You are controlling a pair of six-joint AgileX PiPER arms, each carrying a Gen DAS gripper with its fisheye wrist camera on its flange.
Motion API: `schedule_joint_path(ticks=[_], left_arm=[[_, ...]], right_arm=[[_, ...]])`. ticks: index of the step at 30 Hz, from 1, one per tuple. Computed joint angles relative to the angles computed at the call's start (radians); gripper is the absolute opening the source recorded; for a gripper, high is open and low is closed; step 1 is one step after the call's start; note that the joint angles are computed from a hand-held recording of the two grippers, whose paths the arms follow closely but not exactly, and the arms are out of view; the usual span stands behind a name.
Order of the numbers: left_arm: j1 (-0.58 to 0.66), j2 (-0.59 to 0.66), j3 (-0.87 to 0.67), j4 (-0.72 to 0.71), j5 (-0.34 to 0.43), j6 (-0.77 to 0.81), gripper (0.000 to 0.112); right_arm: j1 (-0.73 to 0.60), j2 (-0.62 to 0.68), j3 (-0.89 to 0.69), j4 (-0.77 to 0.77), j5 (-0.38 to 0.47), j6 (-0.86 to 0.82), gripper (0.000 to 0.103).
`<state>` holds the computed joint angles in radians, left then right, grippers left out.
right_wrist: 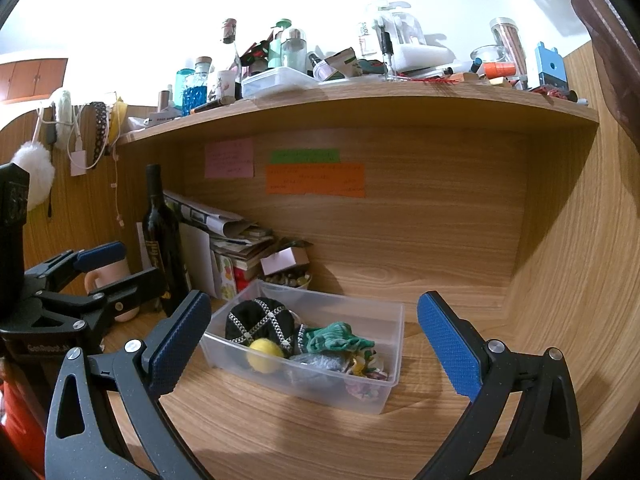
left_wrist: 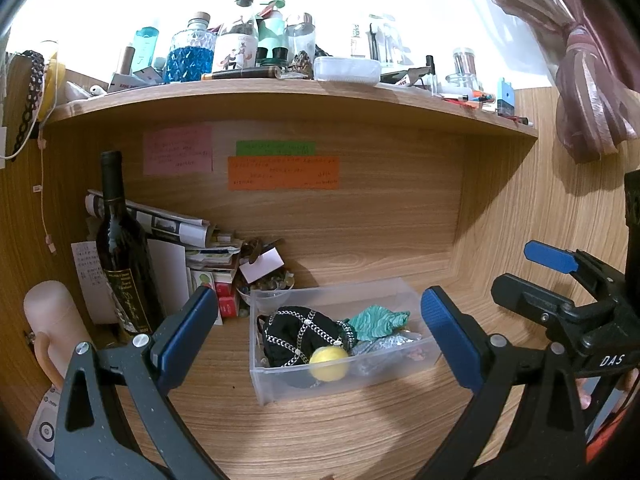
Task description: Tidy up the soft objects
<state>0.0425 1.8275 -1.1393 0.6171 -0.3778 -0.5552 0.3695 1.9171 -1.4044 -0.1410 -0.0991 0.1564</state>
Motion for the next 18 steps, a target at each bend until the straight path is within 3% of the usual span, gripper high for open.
schedule_joint_path(ticks=[18], left_arm=[[0.018, 0.032, -0.049, 0.193, 0.014, -0.193, 0.103]], right_arm=[[-0.005, 0.016, -0.014, 0.018, 0.001, -0.001, 0.103]])
